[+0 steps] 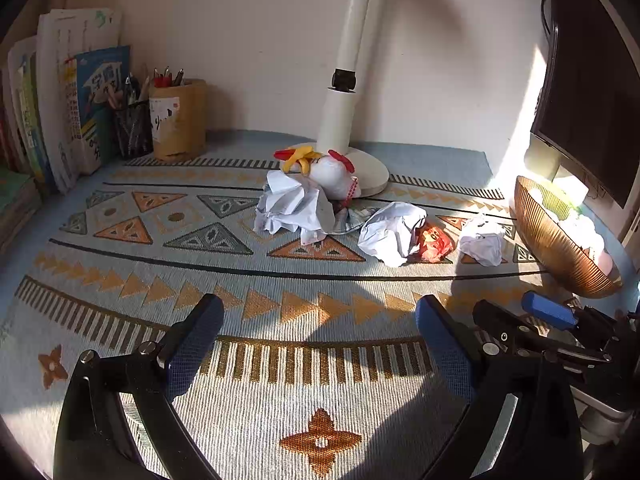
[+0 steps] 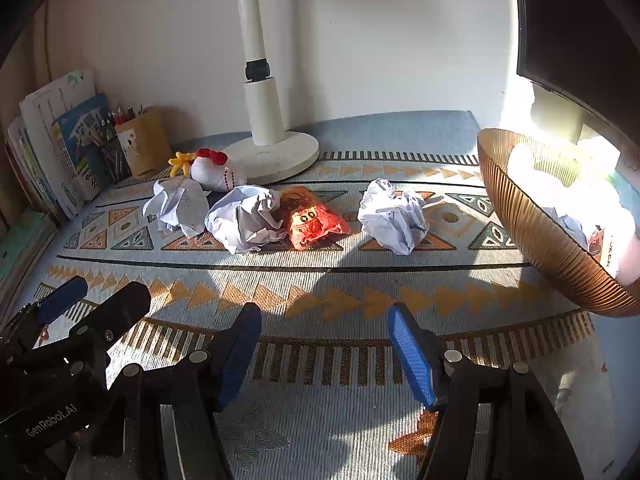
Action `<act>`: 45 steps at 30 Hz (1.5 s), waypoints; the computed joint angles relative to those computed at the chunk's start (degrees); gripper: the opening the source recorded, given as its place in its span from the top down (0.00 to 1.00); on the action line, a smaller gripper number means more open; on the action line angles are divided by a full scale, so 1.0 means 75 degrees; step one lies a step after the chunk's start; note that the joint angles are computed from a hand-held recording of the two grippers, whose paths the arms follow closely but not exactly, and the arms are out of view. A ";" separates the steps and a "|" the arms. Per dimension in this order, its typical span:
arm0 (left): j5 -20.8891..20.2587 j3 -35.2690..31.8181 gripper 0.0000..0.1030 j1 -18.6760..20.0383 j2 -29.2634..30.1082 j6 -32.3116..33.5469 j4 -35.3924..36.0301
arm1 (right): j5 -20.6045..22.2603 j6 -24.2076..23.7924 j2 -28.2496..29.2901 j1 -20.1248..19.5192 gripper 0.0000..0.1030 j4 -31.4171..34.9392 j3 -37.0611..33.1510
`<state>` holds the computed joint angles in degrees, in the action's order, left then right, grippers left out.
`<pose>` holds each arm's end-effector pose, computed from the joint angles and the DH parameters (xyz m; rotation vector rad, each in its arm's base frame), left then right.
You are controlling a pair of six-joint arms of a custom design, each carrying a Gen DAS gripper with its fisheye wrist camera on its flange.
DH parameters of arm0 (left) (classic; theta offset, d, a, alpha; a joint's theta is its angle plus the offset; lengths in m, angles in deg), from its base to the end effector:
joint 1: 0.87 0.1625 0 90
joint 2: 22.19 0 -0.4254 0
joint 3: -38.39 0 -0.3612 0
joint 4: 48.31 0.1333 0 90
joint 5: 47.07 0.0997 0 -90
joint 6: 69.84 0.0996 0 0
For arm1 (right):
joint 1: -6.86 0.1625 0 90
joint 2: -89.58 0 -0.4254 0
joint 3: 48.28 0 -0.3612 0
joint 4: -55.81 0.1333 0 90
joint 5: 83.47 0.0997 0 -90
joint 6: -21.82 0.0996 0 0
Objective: Organize objects
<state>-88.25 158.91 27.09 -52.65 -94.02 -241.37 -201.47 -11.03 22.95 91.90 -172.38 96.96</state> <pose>-0.3247 -0.4082 -0.0245 0.6860 2.3972 -0.9794 0.0545 -0.3725 0.2404 0.2230 -2.1869 1.0028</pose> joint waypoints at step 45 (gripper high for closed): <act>-0.2376 -0.2895 0.53 0.2150 0.0176 0.2073 0.2429 | -0.0292 -0.0782 0.1391 0.0801 0.46 0.1678 -0.2371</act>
<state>-106.08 137.19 43.22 -51.33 -78.48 -223.15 -203.67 -16.89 33.38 97.91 -159.80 79.17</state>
